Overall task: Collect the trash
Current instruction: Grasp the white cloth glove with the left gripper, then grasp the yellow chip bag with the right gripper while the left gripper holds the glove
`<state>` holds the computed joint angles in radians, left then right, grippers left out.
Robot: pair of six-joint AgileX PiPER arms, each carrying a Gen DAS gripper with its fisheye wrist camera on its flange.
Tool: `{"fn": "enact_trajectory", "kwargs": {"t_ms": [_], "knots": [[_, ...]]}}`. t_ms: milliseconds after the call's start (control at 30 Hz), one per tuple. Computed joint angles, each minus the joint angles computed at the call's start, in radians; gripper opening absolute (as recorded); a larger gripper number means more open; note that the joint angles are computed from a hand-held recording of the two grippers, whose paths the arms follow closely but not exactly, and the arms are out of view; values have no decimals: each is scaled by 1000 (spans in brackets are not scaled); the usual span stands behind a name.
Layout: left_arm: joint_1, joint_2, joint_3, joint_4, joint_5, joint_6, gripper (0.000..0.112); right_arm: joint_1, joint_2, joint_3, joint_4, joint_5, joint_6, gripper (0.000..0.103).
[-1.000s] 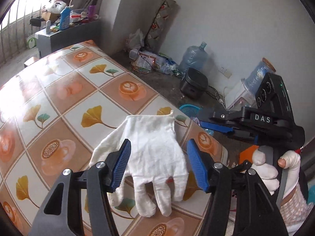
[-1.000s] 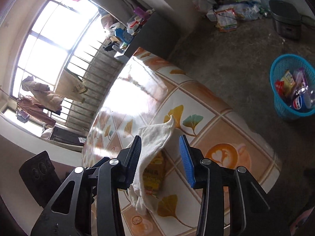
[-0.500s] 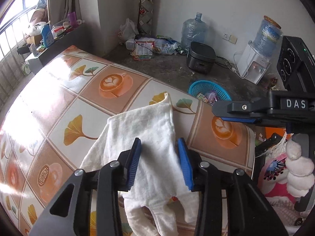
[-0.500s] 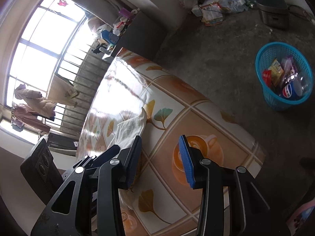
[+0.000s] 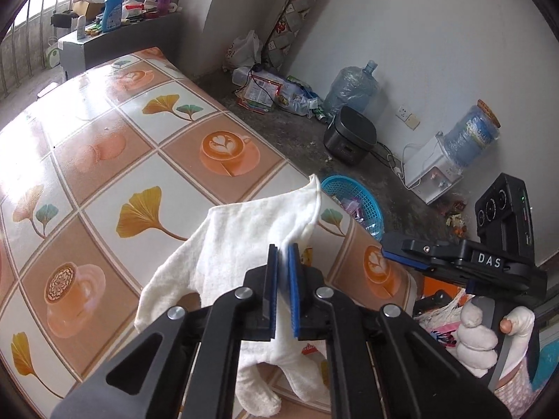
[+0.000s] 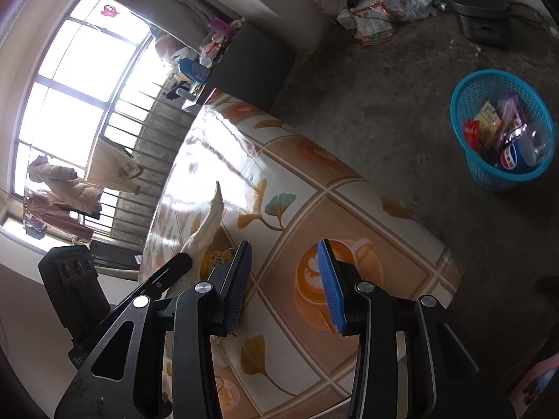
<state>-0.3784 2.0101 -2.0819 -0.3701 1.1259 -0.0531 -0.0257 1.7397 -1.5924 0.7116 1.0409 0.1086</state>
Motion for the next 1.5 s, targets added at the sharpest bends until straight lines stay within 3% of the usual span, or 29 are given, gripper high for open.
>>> {"fn": "enact_trajectory", "kwargs": {"t_ms": [333, 500, 700, 867, 1100, 1500], "knots": [[134, -150, 106, -195, -41, 65, 5, -5, -3, 0, 9, 8, -17, 39], [190, -226, 115, -171, -34, 68, 5, -3, 2, -5, 13, 10, -21, 39], [241, -279, 110, -41, -40, 39, 5, 12, 8, -15, 10, 12, -21, 39], [209, -263, 100, 156, -15, -12, 5, 15, 8, -18, 10, 14, -23, 39], [142, -232, 230, 108, -48, 10, 5, 24, 12, -33, 11, 23, -19, 39], [16, -117, 265, 78, -78, -20, 5, 0, 58, -13, 184, 105, -99, 40]]}}
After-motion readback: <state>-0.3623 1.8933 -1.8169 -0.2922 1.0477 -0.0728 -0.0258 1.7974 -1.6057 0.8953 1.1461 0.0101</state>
